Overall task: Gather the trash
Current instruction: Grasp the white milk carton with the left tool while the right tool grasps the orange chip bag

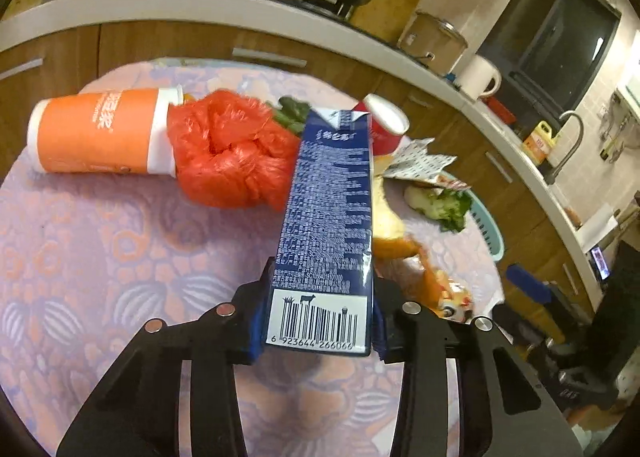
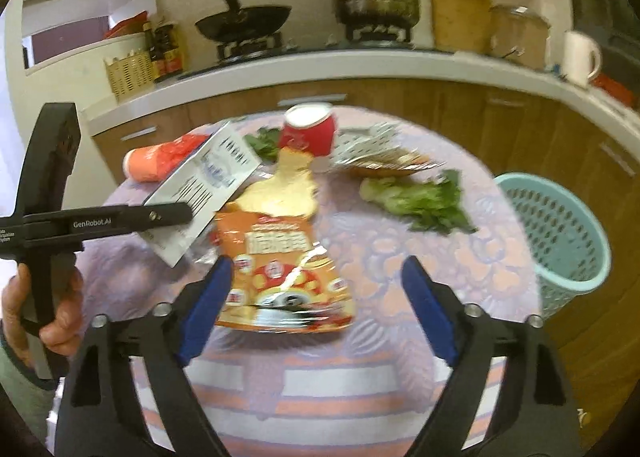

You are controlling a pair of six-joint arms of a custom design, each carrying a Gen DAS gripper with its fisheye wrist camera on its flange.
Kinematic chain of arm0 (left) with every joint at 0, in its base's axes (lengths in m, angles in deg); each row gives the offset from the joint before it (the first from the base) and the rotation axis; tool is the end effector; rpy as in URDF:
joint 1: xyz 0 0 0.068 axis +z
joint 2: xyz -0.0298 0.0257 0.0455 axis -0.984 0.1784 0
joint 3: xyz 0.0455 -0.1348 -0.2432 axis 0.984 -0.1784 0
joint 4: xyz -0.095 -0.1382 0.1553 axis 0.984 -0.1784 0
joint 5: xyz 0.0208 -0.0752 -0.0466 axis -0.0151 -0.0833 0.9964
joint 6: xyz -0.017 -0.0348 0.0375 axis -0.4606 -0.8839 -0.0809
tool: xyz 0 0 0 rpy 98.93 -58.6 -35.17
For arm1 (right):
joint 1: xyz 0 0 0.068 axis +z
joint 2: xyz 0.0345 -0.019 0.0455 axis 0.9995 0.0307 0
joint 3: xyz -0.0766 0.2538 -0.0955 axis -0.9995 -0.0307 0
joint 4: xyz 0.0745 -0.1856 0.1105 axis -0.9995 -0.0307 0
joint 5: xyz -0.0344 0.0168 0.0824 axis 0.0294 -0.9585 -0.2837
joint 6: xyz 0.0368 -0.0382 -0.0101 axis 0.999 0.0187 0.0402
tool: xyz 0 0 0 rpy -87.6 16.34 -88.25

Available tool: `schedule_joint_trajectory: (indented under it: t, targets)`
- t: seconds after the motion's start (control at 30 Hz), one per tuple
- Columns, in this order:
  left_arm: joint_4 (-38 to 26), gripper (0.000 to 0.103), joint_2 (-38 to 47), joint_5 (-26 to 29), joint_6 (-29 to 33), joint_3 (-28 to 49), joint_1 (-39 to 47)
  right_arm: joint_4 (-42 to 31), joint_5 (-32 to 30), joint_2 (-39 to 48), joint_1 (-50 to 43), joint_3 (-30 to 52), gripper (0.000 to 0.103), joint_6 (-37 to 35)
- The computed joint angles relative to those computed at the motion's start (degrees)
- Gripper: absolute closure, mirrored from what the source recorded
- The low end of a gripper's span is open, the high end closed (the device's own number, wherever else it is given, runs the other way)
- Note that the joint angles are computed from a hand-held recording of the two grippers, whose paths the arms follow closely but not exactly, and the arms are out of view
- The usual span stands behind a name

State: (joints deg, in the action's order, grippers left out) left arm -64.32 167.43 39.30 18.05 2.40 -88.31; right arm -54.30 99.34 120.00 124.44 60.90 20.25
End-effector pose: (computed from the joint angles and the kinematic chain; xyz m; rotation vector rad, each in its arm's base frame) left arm 0.3467 -0.0658 0.1925 0.1307 2.3569 -0.6253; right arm 0.2787 0.1951 0.2087 -0.2091 2.2566 0.2941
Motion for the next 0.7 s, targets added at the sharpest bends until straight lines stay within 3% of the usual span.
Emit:
schedule_joint_trajectory:
  t: [0.03, 0.17, 0.4, 0.57, 0.7]
  targets:
    - [0.1, 0.066, -1.0, -1.0, 0.2, -0.6, -0.5, -1.2, -1.6, 0.6, -0.4, 1.1, 0.008, 0.2]
    - [0.2, 0.066, -4.1, -1.8, 1.0, -2.4, -1.1, -6.9, -7.2, 5.0, -2.1, 7.6, 0.008, 2.5]
    - [0.6, 0.066, -7.1, -1.7, 1.5, -3.8, -0.4, -16.2, -7.8, 13.9, -2.5, 17.4, 0.01, 3.7]
    - [2.5, 0.066, -9.6, -1.2, 2.0, -5.4, -0.6, -13.3, -5.8, 12.6, -2.2, 14.0, 0.038, 4.2]
    - [2.9, 0.066, -11.0, -1.9, 2.2, -5.0, -2.1, -10.1, -4.3, 9.1, -1.8, 9.9, 0.048, 3.4]
